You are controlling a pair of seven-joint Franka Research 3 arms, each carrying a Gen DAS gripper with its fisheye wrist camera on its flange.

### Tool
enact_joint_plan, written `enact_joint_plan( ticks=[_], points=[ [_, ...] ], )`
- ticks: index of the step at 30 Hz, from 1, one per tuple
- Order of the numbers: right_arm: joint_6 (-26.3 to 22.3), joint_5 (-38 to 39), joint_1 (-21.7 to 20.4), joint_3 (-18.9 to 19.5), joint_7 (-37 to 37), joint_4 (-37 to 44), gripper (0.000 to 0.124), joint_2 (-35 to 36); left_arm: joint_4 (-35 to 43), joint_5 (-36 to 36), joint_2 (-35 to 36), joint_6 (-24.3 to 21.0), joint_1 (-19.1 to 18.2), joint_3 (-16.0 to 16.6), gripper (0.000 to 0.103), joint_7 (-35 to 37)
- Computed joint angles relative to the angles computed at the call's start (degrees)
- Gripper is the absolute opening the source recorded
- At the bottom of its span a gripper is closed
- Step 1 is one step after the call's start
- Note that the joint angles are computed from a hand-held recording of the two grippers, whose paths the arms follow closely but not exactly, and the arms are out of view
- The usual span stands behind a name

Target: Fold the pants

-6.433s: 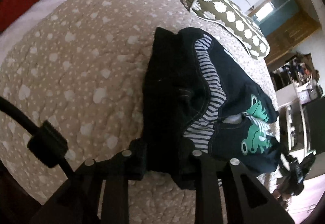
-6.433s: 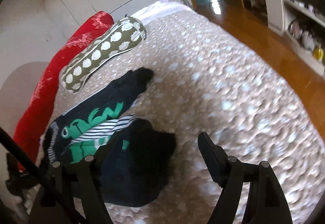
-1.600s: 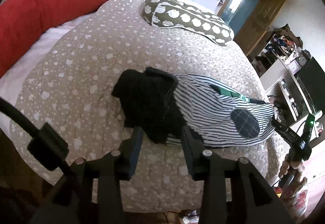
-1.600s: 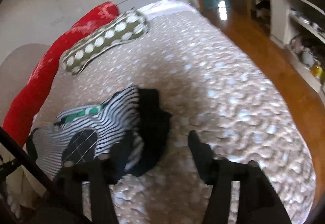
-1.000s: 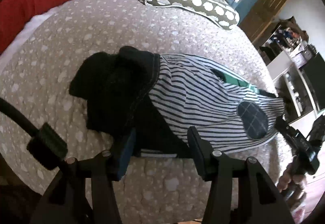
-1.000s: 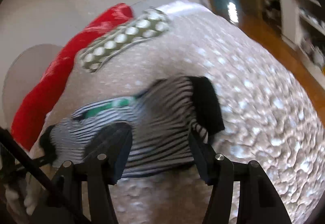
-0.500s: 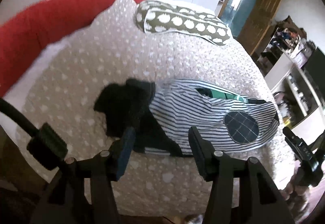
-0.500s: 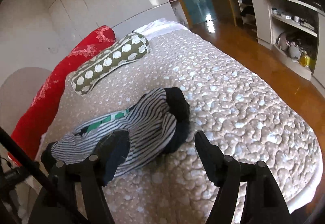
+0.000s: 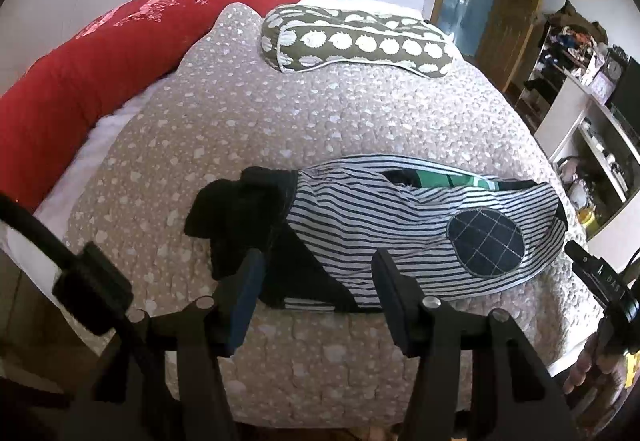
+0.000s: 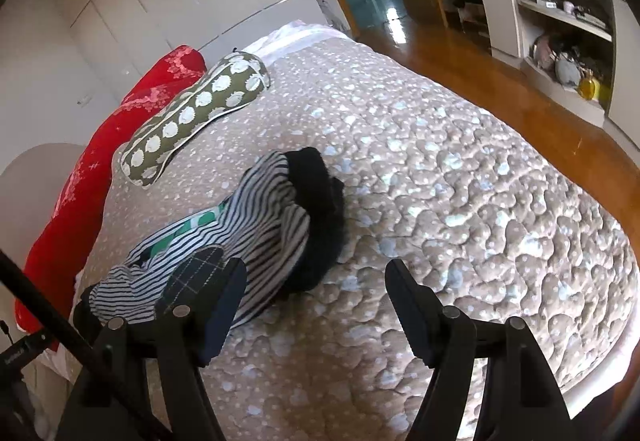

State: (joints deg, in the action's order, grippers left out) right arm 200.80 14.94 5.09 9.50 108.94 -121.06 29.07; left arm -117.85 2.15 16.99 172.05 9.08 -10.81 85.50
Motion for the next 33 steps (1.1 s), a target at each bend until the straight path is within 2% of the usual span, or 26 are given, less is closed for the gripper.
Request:
enact_joint_plan(
  ticks=[10,15,22,27,29,31,33],
  points=[
    [3.2,-7.9,-9.1,5.8,6.7,-0.7,0.076,2.8,3.3,11.0,1.4,-3.8,-7.7,6.1,0.055,-8.5],
    [6.4,-16.0,-14.9,9.2,11.9,-1.7,0.076,4.5,5.6,17.5,2.6,-6.1,-10.9,7.8,0.055,-12.9],
    [9.6,-23.5,-16.5,8.3,15.8,-2.5,0.076,5.6,8.3,24.3,4.1,-8.7,-13.9,8.4,0.055,-17.2],
    [11.4,-24.1,-13.1,4.8,14.3,-3.2,0.076,5.3,11.1,21.7,6.0,-10.7,-12.2,4.9,0.055,-13.4],
    [11.8,-23.5,-11.7,3.7,13.3,-3.4,0.076,5.1,13.5,17.2,7.5,-11.6,-9.9,1.5,0.055,-8.3],
    [12.3,-24.6,-12.4,4.2,13.9,-3.7,0.076,5.1,16.9,11.2,9.7,-13.5,-7.4,-2.5,0.055,-1.9],
    [13.2,-27.6,-14.9,5.8,16.2,-3.9,0.077,5.4,22.1,5.7,12.8,-16.4,-6.0,-5.6,0.055,3.8]
  ],
)
